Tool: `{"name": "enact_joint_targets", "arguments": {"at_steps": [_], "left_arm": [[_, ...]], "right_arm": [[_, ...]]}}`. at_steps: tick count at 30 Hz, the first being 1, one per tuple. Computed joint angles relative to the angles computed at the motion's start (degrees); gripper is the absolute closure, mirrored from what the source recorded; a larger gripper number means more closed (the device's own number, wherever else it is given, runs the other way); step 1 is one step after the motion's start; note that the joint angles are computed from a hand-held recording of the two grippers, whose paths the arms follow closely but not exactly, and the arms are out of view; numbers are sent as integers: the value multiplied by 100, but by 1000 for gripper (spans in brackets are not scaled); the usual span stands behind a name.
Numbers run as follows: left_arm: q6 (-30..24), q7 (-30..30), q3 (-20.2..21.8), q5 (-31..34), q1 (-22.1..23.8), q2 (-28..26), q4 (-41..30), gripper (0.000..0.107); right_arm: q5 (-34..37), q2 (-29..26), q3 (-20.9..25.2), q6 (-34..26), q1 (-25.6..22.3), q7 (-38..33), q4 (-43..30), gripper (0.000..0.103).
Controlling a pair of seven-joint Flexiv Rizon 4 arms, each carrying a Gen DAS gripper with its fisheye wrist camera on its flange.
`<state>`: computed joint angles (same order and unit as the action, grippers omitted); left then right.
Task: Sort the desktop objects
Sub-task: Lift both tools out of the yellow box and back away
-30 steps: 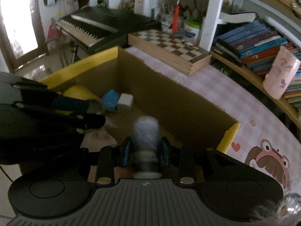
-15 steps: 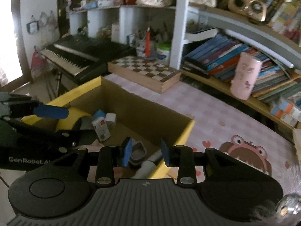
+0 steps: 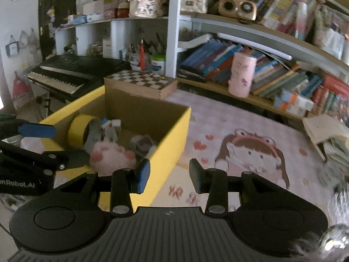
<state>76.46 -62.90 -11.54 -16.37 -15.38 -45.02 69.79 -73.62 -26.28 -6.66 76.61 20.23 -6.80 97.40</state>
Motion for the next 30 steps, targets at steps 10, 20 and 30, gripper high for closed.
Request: {"name": "enact_joint_targets", "arguments": {"at_steps": [10, 20, 30], "left_arm": [[676, 331, -555, -235, 453, 769, 1666, 25], [1289, 241, -801, -266, 636, 1134, 2495, 24], [1668, -168, -750, 4, 560, 1271, 2906, 14]], "right_arm": [[-810, 766, 534, -980, -42, 1549, 1129, 66], [-818, 1314, 1106, -2038, -39, 2768, 1978, 65], [-823, 1591, 1344, -2493, -19, 3039, 2384, 55]]}}
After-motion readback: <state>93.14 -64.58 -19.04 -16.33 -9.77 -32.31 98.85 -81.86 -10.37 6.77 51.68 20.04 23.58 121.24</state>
